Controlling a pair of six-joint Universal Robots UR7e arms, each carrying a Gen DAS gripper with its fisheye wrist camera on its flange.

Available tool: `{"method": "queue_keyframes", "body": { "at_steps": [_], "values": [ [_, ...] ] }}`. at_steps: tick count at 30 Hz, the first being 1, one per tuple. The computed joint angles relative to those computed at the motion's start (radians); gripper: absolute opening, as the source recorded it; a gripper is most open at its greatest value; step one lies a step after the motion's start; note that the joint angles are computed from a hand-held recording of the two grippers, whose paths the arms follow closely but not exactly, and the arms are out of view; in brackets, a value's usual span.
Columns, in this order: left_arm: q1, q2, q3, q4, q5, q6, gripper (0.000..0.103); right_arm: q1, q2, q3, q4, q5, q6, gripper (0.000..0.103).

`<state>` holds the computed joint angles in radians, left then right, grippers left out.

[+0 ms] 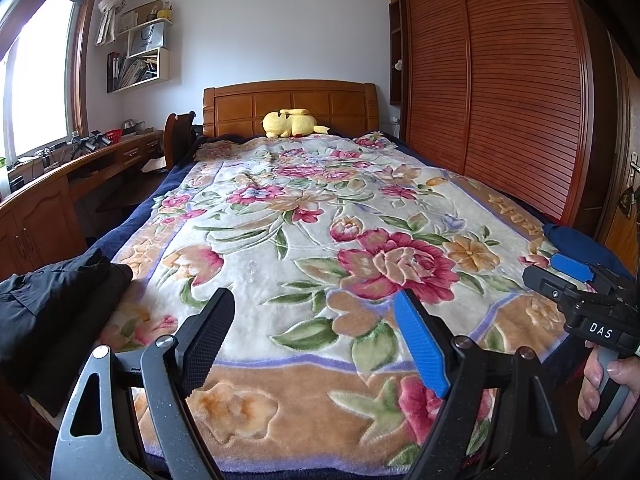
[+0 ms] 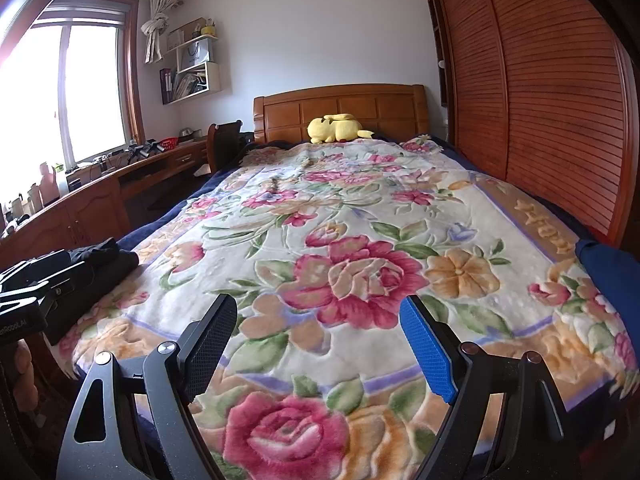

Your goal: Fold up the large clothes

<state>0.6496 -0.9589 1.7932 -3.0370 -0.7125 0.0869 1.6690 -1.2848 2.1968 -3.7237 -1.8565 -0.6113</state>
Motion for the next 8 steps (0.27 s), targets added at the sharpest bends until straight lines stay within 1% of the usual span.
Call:
{"method": "queue_keyframes", "body": {
  "at_steps": [8],
  "values": [
    [0.0, 0.0, 0.002, -0.003, 0.0, 0.0, 0.082, 0.002, 0.001, -0.001, 0.001, -0.002, 0.003, 0.085]
  ]
}}
